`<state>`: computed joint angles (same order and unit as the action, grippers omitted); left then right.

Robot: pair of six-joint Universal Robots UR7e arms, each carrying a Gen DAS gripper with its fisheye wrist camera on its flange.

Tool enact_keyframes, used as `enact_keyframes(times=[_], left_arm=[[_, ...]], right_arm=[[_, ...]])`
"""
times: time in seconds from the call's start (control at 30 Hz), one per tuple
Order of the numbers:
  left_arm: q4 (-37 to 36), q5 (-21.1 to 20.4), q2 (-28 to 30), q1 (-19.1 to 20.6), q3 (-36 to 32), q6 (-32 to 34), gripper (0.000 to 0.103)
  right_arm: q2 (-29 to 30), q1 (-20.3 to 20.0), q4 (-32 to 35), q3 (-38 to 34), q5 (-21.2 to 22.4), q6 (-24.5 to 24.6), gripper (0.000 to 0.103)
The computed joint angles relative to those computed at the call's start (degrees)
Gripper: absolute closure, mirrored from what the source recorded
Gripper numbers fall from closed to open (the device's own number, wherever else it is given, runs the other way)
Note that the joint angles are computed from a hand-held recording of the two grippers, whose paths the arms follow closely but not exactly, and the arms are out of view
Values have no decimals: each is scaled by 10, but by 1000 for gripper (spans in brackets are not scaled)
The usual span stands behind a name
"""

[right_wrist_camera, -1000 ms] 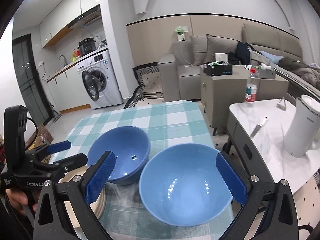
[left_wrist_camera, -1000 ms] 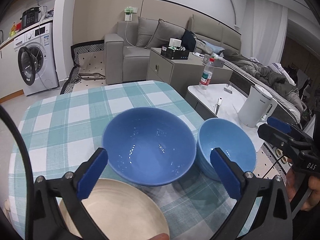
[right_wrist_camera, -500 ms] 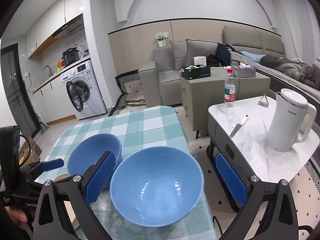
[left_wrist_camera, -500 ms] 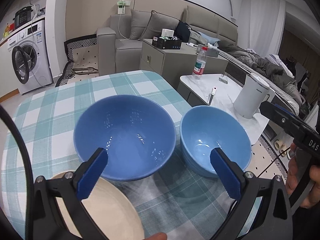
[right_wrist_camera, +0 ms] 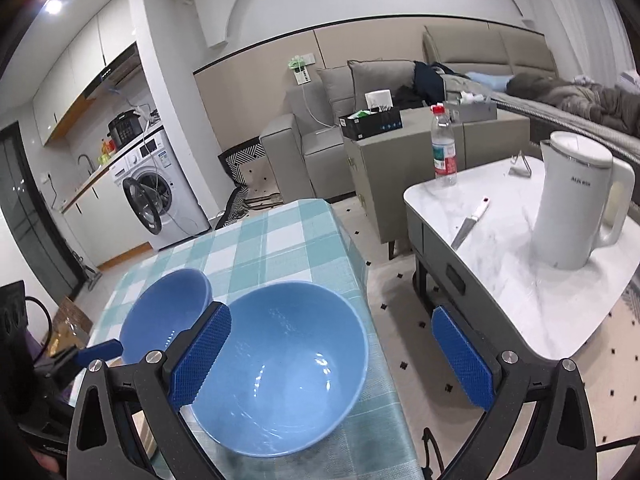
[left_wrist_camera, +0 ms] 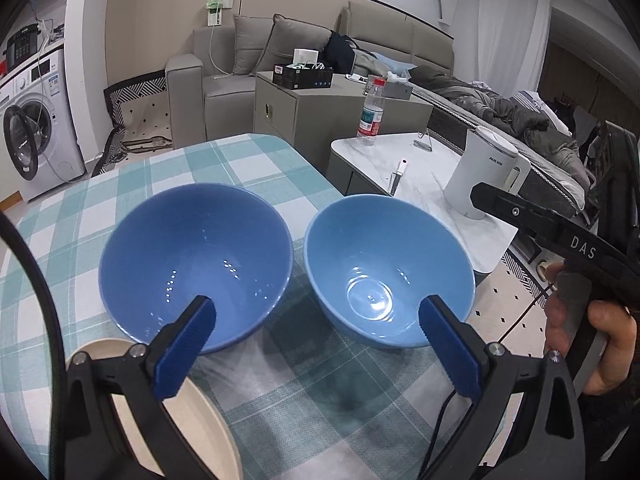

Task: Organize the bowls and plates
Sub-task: 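Move both open grippers to the rim of the light blue bowl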

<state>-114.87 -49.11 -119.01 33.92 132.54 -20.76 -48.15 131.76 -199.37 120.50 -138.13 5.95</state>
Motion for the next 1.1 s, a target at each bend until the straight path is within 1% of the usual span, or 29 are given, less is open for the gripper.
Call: enact_keyframes(times=[0.1,0.13,0.2,0.3,0.37,0.43,0.47,0.53,0.63,0.7,0.77,0.8,0.83,0.87,0.93,1.0,1.1], left_arm=[[0,-2,7,-1,0,-13,3],[-2,-5,10,-1,0,-17,7],[-1,-13,16,3,-1,-26,10],[4,-21,26,2,-4,-36,12],[-3,-19,28,0,0,-33,13],[-5,-22,31,1,0,-39,20],[-4,-29,36,5,-2,-40,25],[-1,-33,41,9,-3,-43,26],[-2,-33,47,10,-2,-48,33],[-4,-36,51,12,-2,-51,33],[-6,-39,55,13,-2,-50,34],[-8,-40,58,14,-1,-48,36],[-9,-41,59,14,0,-47,42],[-11,-43,62,16,0,-45,44],[-12,-45,66,21,0,-47,45],[-14,-48,70,25,0,-46,46],[-17,-50,73,29,1,-47,49]], right_arm=[[-5,-6,-2,7,-1,-2,1],[-7,-10,-5,10,3,-2,1],[-11,-14,-8,15,10,2,1],[-17,-22,-43,29,39,1,1],[-21,-25,-47,32,48,-1,1],[-19,-24,-44,31,44,-4,1],[-18,-25,-40,30,44,-4,2],[-16,-28,-33,29,43,-2,3],[-14,-30,-16,26,35,7,13],[-12,-32,-3,24,27,12,22],[-8,-35,10,21,20,16,24],[-8,-38,15,20,21,19,29],[-7,-40,19,20,24,21,32],[-6,-43,25,19,25,23,35],[-3,-48,33,18,29,27,36],[-1,-52,39,18,33,33,40],[2,-59,62,14,36,44,42]])
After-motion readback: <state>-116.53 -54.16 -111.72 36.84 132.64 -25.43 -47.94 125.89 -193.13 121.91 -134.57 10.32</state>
